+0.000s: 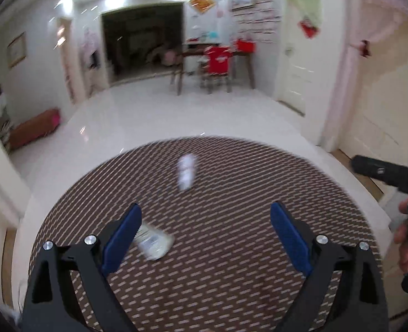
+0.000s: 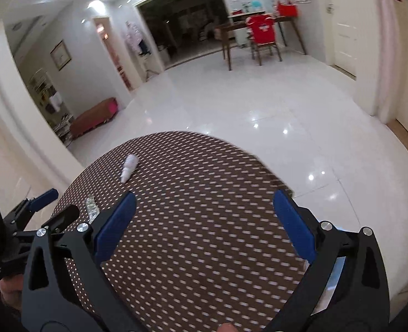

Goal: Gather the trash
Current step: 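Move both open tools back over the table toward the bottle and wrapper, then grasp the silver wrapper with the left tool while the right tool grasps the small white bottle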

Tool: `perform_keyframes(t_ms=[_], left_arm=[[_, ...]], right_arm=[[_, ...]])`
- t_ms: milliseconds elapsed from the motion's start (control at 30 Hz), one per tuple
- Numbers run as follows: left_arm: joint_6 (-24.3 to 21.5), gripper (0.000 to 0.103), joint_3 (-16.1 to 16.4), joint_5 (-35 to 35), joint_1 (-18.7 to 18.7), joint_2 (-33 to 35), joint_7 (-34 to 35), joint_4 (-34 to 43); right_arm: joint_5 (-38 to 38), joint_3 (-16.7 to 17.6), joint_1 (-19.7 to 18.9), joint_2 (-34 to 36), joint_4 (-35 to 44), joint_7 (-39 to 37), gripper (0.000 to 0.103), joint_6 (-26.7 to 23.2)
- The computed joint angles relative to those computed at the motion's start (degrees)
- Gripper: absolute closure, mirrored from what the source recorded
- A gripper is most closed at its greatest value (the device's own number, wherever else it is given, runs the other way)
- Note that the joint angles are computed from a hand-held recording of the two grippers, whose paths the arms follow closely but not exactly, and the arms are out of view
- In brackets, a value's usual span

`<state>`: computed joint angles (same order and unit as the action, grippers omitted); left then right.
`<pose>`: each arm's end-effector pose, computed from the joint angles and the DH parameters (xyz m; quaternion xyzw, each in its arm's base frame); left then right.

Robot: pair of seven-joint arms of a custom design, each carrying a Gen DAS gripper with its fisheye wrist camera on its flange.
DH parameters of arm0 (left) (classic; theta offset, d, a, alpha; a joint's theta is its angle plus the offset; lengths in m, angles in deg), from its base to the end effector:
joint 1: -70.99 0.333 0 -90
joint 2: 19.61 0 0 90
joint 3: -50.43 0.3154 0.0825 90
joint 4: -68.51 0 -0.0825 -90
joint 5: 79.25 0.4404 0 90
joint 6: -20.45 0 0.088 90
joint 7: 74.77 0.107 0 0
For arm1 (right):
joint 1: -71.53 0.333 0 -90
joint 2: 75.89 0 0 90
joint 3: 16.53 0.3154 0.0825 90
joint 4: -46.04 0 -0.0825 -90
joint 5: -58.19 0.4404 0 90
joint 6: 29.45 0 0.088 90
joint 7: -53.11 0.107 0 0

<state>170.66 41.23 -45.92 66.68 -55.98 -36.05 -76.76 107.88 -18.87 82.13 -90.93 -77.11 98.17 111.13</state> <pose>0.4433 -0.1254 0.5404 -0.7166 0.5577 -0.2558 0.3317 0.5681 0.0808 0.5573 -0.7501 0.5001 -0.0675 0.4274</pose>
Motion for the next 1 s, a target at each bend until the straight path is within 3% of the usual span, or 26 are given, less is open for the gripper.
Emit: perform_keyframes(t_ms=[233,467,533,667,733,767,833,867,900,933,967,1000], left_arm=[[-4.1,0.011,4.0,-2.9,2.6,-0.8,1.3,-3.0],[-1.7,0.013,7.4,-8.5,2.4,5.4,6.2,-0.7],[-0.2,0.027,7.5,-8.9,2.7,6.9,8.4,-0.1],[0.7,0.074,7.3,-9.5,2.9,8.0,11.8,1.0],[2.0,0.081,8.7,-11.8,1.8,8.6,15.0,1.3],[2.5,0.092,8.9,-12.5,1.6,8.7,16.0,1.3],[3.2,0.095,8.9,-13.6,1.6,9.6,17.0,1.9],[3.8,0.095,9.0,-14.4,1.5,9.7,17.4,1.8],[4.1,0.095,9.0,-14.9,1.6,9.6,17.6,1.6],[4.4,0.095,9.1,-15.5,1.5,9.5,18.0,1.4],[4.6,0.095,9.2,-16.0,1.5,9.4,18.3,1.3],[4.7,0.095,9.2,-16.3,1.5,9.3,18.6,1.1]], right_arm=[[-2.1,3.0,2.6,4.1,3.4,1.3,0.006,0.0],[-4.8,5.0,4.7,9.5,7.6,2.6,0.006,0.4],[-5.8,5.7,5.2,11.3,8.9,3.7,0.006,0.9],[-8.5,6.9,6.3,16.3,13.5,5.6,0.006,0.7],[-10.6,7.7,7.2,18.9,15.5,7.7,0.006,1.9],[-11.6,7.9,7.6,20.1,16.5,8.8,0.006,2.4],[-14.0,8.4,8.5,22.8,19.0,11.7,0.007,2.9],[-15.8,8.5,9.1,24.3,20.4,12.9,0.012,3.0],[-17.7,8.6,9.7,25.4,21.4,14.0,0.026,3.1],[-19.9,8.6,10.3,26.2,22.0,15.0,0.03,3.2],[-22.4,8.4,11.1,26.2,21.6,15.7,0.048,5.3],[-25.1,8.2,11.8,26.1,21.2,16.8,0.073,6.5]])
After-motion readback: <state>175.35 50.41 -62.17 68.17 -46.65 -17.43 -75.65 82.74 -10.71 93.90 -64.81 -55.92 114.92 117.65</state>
